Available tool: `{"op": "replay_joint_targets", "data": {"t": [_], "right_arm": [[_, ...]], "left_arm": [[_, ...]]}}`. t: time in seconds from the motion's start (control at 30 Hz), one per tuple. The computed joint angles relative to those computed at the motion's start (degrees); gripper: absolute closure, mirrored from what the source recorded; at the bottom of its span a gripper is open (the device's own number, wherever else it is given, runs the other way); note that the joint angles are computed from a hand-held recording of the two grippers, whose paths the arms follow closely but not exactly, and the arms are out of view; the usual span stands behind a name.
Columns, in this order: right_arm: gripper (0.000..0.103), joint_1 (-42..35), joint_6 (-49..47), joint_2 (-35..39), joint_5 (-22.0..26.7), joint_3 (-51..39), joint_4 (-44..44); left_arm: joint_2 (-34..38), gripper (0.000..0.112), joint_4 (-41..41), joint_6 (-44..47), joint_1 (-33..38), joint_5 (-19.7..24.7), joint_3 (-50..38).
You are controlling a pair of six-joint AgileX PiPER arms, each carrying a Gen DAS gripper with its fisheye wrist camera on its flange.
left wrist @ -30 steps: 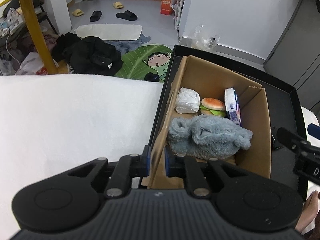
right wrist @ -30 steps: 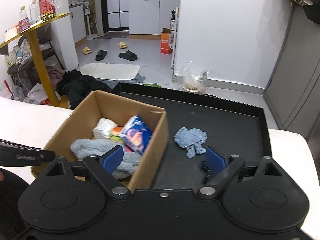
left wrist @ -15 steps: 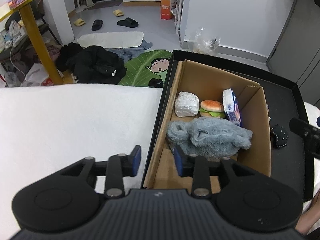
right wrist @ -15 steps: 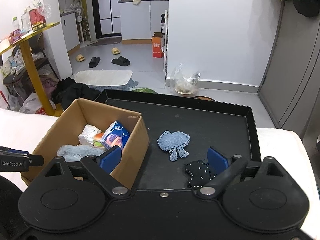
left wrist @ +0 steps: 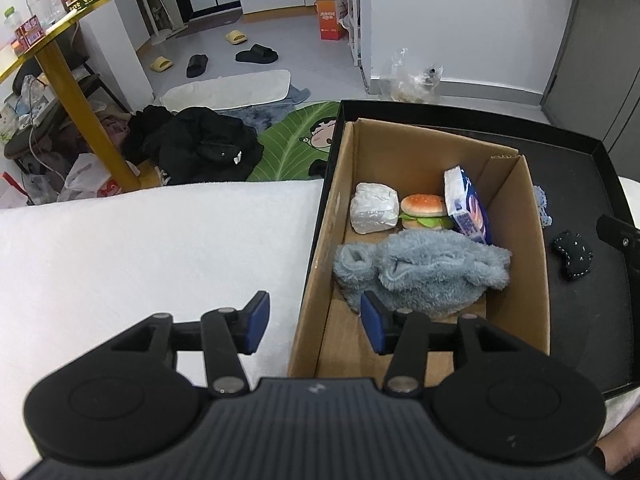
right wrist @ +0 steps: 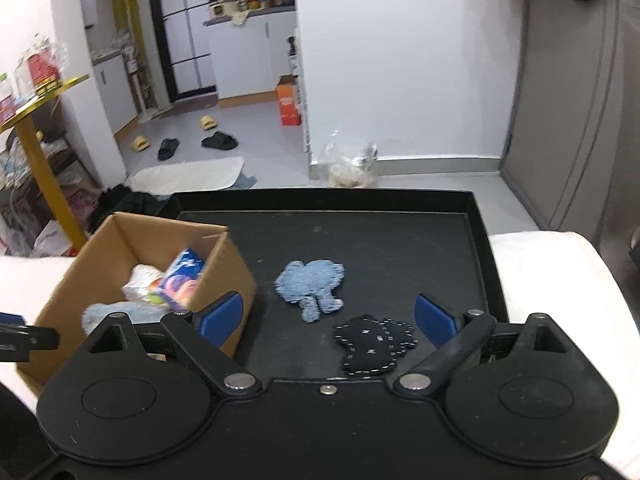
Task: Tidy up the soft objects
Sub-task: 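Move the right gripper to the black stitched plush and grasp it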
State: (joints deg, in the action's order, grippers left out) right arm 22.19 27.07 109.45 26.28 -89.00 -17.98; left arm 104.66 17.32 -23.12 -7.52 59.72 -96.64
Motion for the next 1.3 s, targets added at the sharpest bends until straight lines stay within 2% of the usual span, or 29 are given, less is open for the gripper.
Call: {"op": "replay_joint_targets", "data": {"t": [0.17, 0.27, 0.37, 0.43, 0.5, 0.7, 0.87, 1.13, 1.23, 1.3], "right_arm": [[0.011, -1.19, 5.53, 0.52, -3.24, 2.48, -3.40], [0.011, -1.93, 3.53, 1.22, -4.44, 2.67, -0.28], [0.012, -1.37, 5.11, 2.17, -4.97, 2.85, -3.46], [0.013, -0.91, 5.56, 3.21, -4.32, 2.12, -4.89], [0.015, -1.10, 3.18, 3.89, -4.58, 1.78, -2.13], [0.022, -0.96, 3.89, 6.68, -3.27, -0.15, -3.13], [0.034, -1.35, 2.82, 9.20, -0.69, -2.77, -1.33], [0.036, -1.94, 5.65, 11.76, 2.36, -5.32, -3.88], [0.052, -2.42, 4.06, 12.43, 3.26, -5.98, -2.37], [0.062, -2.18, 5.66, 11.95, 3.25, -5.12, -4.55]], "left_arm": [[0.18, 0.060, 0.94, -0.65, -0.32, 0.38, -0.31], [0.23, 0.053, 1.54, -0.89, -0.77, 0.22, -0.30], [0.08, 0.047, 3.18, -1.47, -1.76, -0.31, 0.13], [-0.04, 0.043, 4.90, -1.74, -2.72, -0.99, 0.60], [0.23, 0.042, 7.67, -2.30, -4.13, -0.93, 0.78], [2.45, 0.041, 11.28, -1.55, -6.31, 0.43, -0.72], [3.75, 0.041, 12.83, -0.88, -7.32, 0.98, -1.26], [5.40, 0.041, 14.09, -0.46, -7.94, 1.26, -1.96], [5.94, 0.041, 14.14, -0.13, -8.08, 1.56, -2.58], [6.15, 0.041, 14.23, 0.07, -8.21, 1.74, -2.69]]}}
